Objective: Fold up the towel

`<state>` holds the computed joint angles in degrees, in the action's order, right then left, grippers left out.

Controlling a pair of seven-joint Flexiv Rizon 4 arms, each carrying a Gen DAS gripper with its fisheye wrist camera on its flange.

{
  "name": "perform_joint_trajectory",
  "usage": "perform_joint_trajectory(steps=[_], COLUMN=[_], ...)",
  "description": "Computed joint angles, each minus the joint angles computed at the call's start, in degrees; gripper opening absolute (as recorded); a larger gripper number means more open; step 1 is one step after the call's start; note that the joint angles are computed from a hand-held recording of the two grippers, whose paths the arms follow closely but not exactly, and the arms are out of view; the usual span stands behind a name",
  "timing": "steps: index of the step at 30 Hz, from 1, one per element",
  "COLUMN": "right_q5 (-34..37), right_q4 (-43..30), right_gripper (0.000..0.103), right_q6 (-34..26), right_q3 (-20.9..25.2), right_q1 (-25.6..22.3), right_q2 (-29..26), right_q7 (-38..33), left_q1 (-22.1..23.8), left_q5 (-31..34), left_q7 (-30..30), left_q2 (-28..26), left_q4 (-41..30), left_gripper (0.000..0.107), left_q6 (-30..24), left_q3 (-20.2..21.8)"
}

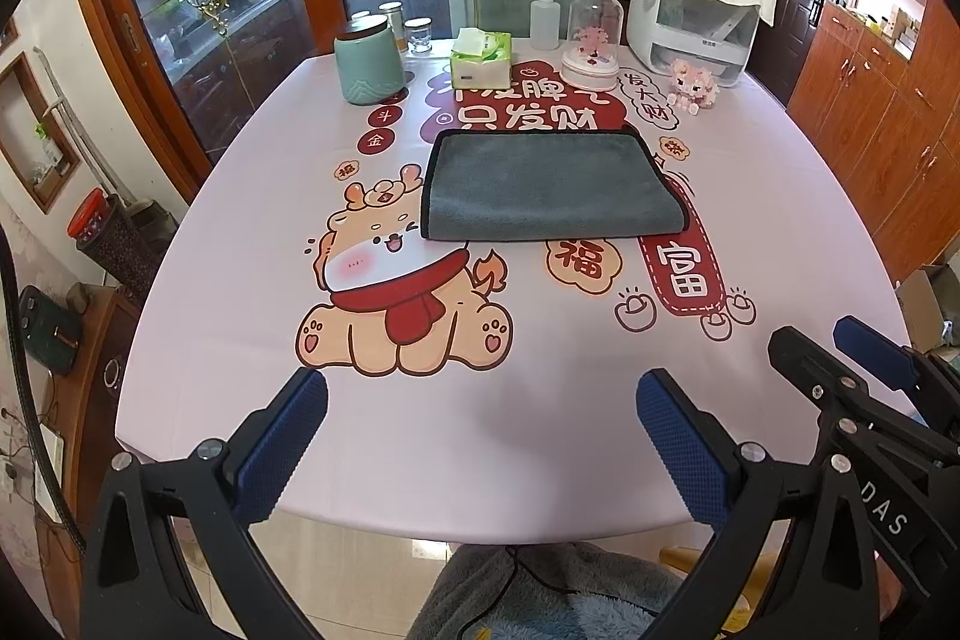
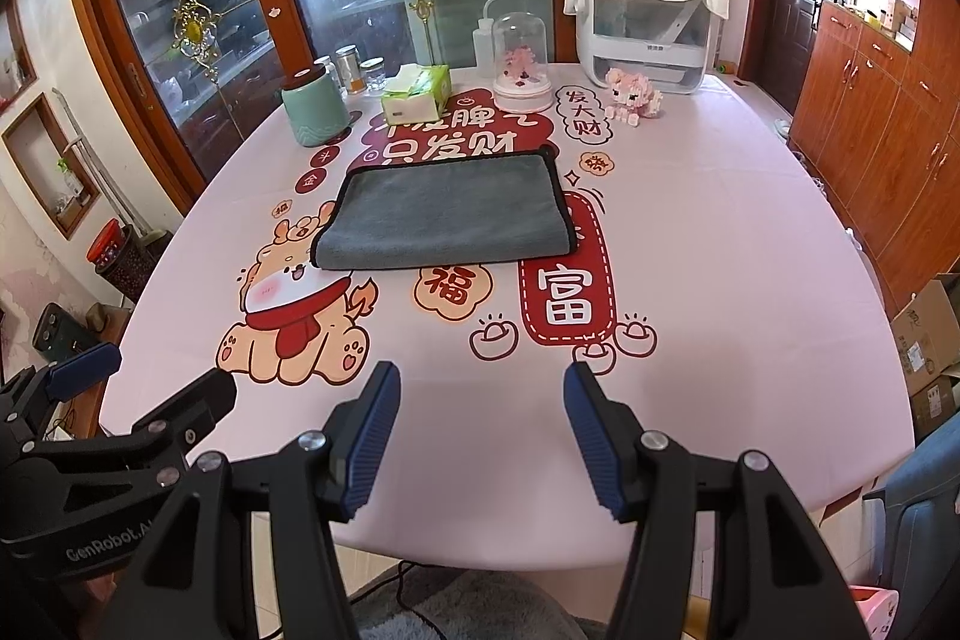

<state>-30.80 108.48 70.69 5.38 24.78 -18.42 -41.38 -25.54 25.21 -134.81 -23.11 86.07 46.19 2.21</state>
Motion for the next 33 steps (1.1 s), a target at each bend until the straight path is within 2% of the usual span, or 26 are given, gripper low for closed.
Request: perform_joint_trajectory(steps=[33], right_q5=[0.5], right_q4=[-0.1], right_gripper=[0.057], right_q6=[-0.5], right_q3=[0.3], right_q1=[0.7], right_q2=[-0.5], right_q7=[0.4], left_q1=[0.7], left_q5=[0.0], left_q7=[0.8], left_q2=[1.3], left_q4=[2.8], left_gripper=[0.102], left_q6=[1.1], left_q3=[0.0])
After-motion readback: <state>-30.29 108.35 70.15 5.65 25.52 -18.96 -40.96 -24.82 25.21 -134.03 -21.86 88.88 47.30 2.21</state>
